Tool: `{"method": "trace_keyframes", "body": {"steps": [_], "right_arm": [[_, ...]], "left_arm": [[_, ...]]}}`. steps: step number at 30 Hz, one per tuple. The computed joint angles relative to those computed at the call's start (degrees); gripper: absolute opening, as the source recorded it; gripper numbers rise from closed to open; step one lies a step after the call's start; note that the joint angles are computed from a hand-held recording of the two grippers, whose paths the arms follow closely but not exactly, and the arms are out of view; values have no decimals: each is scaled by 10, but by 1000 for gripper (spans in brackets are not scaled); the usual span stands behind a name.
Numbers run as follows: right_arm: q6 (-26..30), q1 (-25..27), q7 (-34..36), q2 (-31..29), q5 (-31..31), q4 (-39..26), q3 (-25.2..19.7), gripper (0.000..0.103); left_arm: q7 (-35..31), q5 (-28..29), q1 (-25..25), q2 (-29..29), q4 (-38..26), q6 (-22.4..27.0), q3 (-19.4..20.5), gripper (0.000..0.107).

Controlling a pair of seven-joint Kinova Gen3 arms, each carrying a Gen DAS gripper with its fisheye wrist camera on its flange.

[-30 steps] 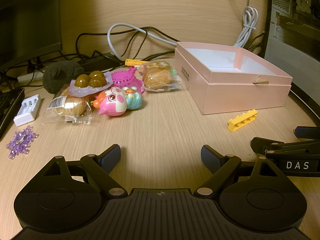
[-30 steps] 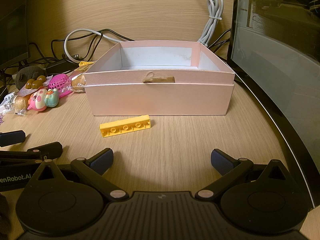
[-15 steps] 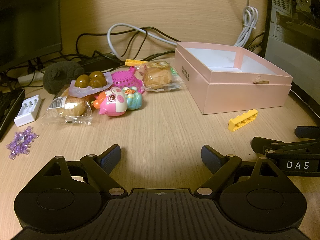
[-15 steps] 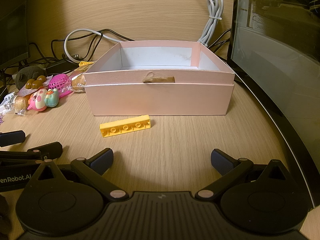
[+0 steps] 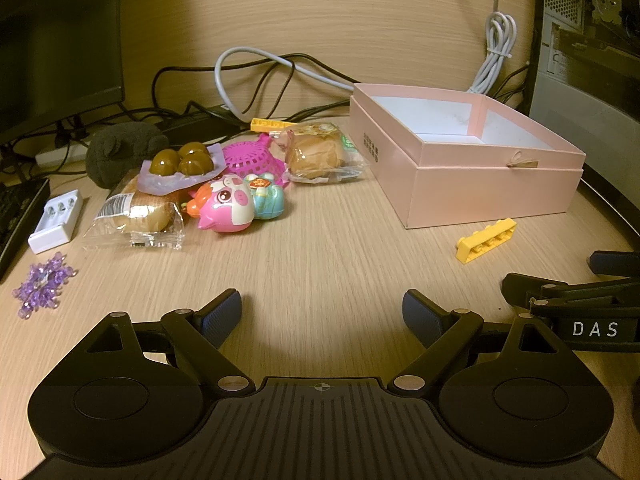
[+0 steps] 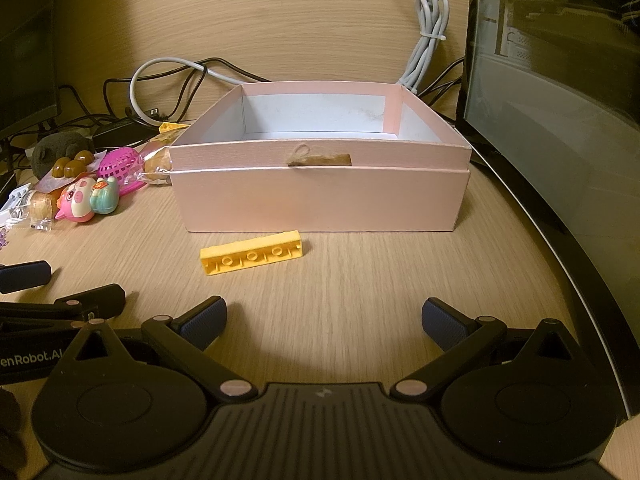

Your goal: Organize objects

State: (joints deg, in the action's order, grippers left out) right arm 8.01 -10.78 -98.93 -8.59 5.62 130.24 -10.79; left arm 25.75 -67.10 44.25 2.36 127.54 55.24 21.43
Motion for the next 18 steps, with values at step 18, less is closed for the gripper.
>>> {"method": "trace_keyframes", "body": {"steps": [18], "right_arm": [[138,-15,-42,4,20,-67,0,103]], "left_arm": [[-276,93,-172,-80,-80,-67,-100,87]]}}
